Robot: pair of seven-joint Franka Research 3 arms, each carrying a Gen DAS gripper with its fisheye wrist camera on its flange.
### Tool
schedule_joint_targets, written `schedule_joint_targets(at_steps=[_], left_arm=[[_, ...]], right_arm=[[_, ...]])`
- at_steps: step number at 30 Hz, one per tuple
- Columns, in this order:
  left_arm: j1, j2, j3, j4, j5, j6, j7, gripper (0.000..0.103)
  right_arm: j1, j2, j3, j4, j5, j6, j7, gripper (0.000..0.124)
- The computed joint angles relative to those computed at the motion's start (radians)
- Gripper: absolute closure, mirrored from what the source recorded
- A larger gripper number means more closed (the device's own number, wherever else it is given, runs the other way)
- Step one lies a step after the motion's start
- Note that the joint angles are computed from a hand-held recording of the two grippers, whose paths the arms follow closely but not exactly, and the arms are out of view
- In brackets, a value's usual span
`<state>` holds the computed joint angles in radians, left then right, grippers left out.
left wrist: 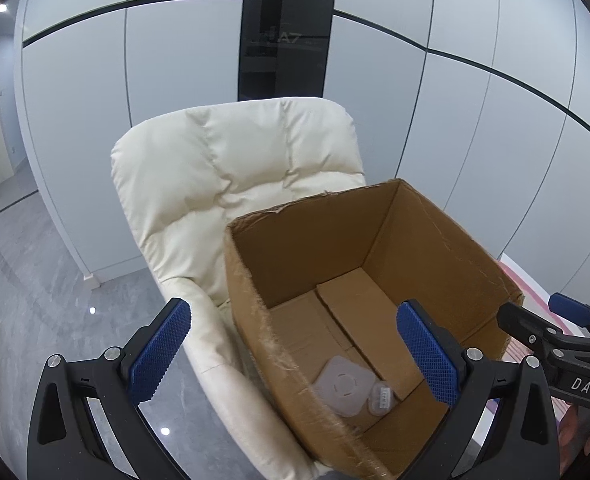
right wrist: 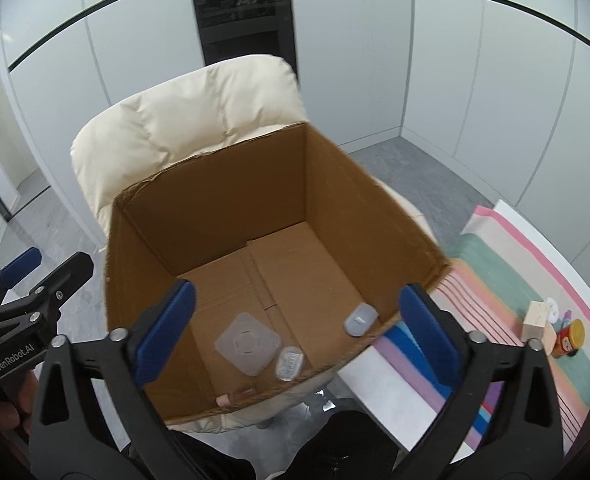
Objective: Organize objects
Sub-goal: 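Open the left tool over the box while the right tool drops the grey case in, then move both open tools back from the box toward the table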
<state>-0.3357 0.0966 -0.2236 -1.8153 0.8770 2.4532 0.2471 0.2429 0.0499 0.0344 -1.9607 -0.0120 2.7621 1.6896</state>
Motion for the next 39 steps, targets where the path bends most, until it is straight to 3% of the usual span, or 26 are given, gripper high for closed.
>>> schedule_joint_targets(at_steps=[39], left_arm=[[-0.239, 0.384, 0.061, 0.504, -0.115, -0.051, 0.248, 0.000]], right_arm=[[-0.203, -0.156, -0.048, -0.181, -0.114, 0.001, 0.114, 0.021]])
